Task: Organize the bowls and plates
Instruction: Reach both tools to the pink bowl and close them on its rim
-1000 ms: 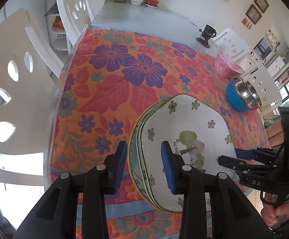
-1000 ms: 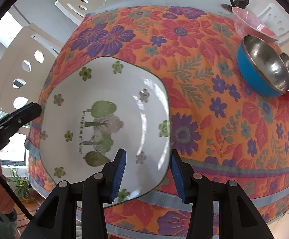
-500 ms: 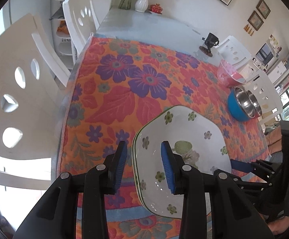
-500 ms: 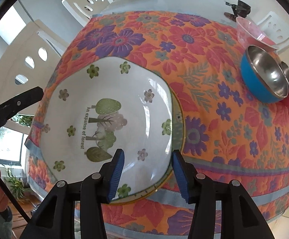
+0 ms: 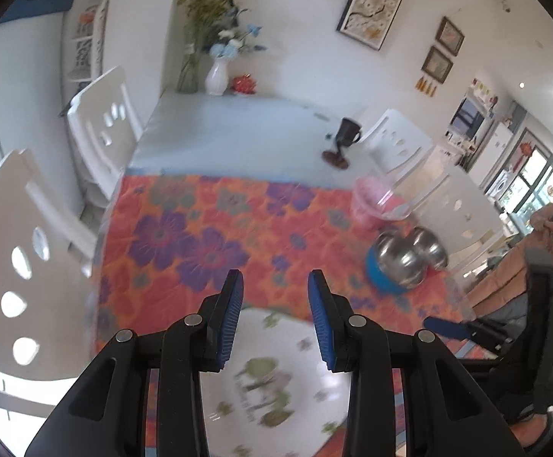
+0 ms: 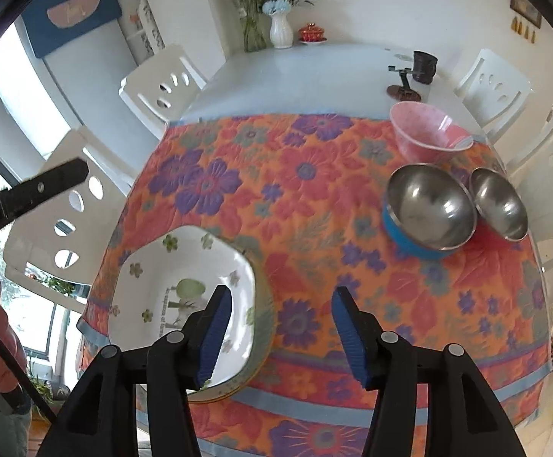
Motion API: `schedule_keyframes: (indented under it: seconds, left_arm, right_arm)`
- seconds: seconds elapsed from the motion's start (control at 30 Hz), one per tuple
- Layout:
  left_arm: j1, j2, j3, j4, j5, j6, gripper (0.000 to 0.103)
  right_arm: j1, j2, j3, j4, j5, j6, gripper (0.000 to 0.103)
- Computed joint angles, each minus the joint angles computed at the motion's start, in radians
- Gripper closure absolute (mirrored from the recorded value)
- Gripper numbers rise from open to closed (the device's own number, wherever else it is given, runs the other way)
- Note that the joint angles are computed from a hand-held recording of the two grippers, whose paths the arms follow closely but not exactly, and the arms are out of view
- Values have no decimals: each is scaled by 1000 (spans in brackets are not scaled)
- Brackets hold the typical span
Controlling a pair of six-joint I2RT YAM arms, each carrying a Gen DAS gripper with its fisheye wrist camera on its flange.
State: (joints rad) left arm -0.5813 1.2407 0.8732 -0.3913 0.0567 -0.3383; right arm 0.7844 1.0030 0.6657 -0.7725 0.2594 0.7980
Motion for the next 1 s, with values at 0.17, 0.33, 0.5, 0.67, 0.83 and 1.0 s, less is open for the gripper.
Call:
schedule_keyframes:
  seconds: [0.17,0.33,0.5,0.67,0.83,1.0]
  left_arm:
    - [-118,85,126,1,-95,-92,71]
    - [-229,206,281,-16,-198,-143,64]
    - [-292,370,465,-14,-248,-169,38]
    - [-309,594,681,-40,-240,-205,37]
    - [-287,831,890,-34,-119,-288,37]
    - [-268,1123,1250,-188,-44,-335,37]
  right_arm:
    - [-214,-145,-10,-59,-94,-219,50]
    - [-640,-213,34,-100,-309,-578,47]
    - [-1017,-105,117,-68,-526,-874,25]
    - [-1213,114,193,47,-600,-1024,24]
    - [-1355,416,319,94,-710,-1042,24]
    - [-1403,668,451,110,-736,-1010,24]
